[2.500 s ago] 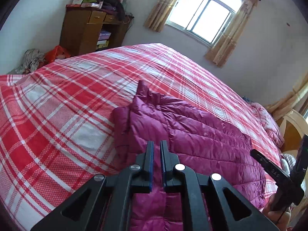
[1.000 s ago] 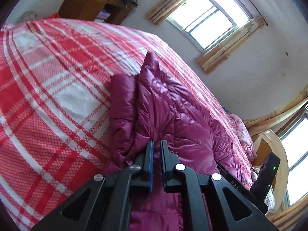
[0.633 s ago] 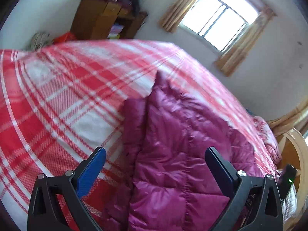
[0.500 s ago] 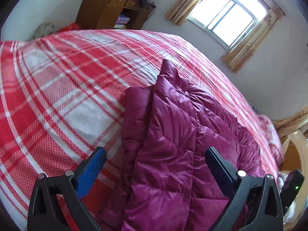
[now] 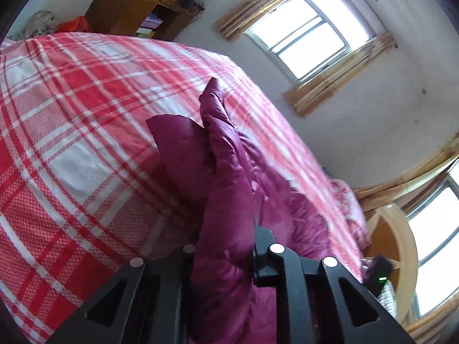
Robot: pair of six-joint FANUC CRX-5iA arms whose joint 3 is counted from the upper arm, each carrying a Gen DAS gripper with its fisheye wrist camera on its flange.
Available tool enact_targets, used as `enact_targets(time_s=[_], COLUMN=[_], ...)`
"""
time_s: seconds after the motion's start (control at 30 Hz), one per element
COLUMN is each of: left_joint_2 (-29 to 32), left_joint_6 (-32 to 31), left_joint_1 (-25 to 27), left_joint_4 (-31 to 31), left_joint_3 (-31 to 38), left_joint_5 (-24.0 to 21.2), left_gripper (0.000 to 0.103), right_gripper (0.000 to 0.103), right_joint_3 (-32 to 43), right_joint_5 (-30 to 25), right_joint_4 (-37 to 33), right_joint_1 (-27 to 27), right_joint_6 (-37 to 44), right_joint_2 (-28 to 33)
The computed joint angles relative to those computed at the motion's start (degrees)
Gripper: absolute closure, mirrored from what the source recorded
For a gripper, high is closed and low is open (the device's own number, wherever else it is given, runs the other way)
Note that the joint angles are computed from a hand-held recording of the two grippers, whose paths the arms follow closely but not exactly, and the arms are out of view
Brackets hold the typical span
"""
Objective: Fold large clothes
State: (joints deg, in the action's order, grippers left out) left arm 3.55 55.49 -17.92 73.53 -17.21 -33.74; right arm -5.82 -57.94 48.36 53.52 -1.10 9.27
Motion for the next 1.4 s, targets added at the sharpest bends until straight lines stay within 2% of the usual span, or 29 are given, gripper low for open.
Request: enact_targets(time_s=[0.07,0.13,0.27,0.37,0.47,0.57,0.67,0.73,0.83,0.87,0.93,1.0,1.1,1.2,1.4], left_joint_2=[-1.04,-1.56,-1.30,-1.44,-2.62,-2.32,-2.19,-2.05,-1.34,-0.89,0.60,2.66,5.47,7.81,9.57], left_joint_6=[-4.21,-6.41,-7.42,-5.43,-5.16,-2.46,1.97,2.67,3.49,4.54,5.38,6.57,9.79,13.28,17.50], left_joint_1=[-1.04,-1.66,-2.15,-1.57,-0.83,-0.44,-0.82,-1.71,-3.72,-4.51,-5.97,-7.69,-10.70,-13.53,-19.02], left_joint_4=[4.94,7.07,7.50,3.92,-0.18,-6.67,-16.57,-19.85,-24.86,-27.14,-29.33,-32.16,-38.77,-45.36,-57.98], left_joint_3=[-0.65,-0.18,2.39,4.61,5.85,8.64,11.69,12.50,14.27,15.27,17.02,19.20,22.61,25.11,26.95], left_joint_5=[-0.43,-1.42,-4.14,-5.59,-5.45,-5.61,-5.51,-4.92,-3.52,-3.37,-4.52,-6.18,-8.27,-9.08,-6.93], left_gripper=[0.089,0.091,0.093,0.093,0.093,0.093,0.093,0.092,0.092,0.092,0.092,0.092,0.092,0.092,0.092], right_gripper=[0.085,0.085,0.085,0.085,0.086,0.089,0.092,0.093,0.093,0.093,0.093,0.089,0.089,0.089,0.089], right_joint_3=[1.38,2.59,4.00,6.69,6.20,4.16,2.16,2.30,1.09,-0.84,-7.80,-13.98,-20.39,-23.49,-28.01], right_joint_5=[-1.42,-2.45,-2.89,-3.73,3.20,15.79,28.21,30.43,33.80,35.28,37.77,36.36,29.42,21.50,18.33], right_joint_4=[-0.68,-1.66,-3.57,-5.05,-7.42,-10.63,-15.49,-18.80,-28.37,-28.53,-20.02,-8.70,1.11,3.78,6.66], right_joint_1=[0.23,0.30,1.00,2.39,2.79,2.26,0.98,0.51,-0.77,-1.07,-1.32,-1.68,-1.04,0.47,1.10], right_joint_6=[1.09,1.48,-1.36,-0.98,-3.48,-5.70,-4.74,-0.98,8.07,7.53,-0.89,-11.49,-21.61,-24.87,-30.80], right_joint_2=[0.90,1.54,1.83,3.23,2.30,1.08,0.61,0.52,-2.40,-4.11,-9.00,-13.67,-20.03,-24.07,-27.54])
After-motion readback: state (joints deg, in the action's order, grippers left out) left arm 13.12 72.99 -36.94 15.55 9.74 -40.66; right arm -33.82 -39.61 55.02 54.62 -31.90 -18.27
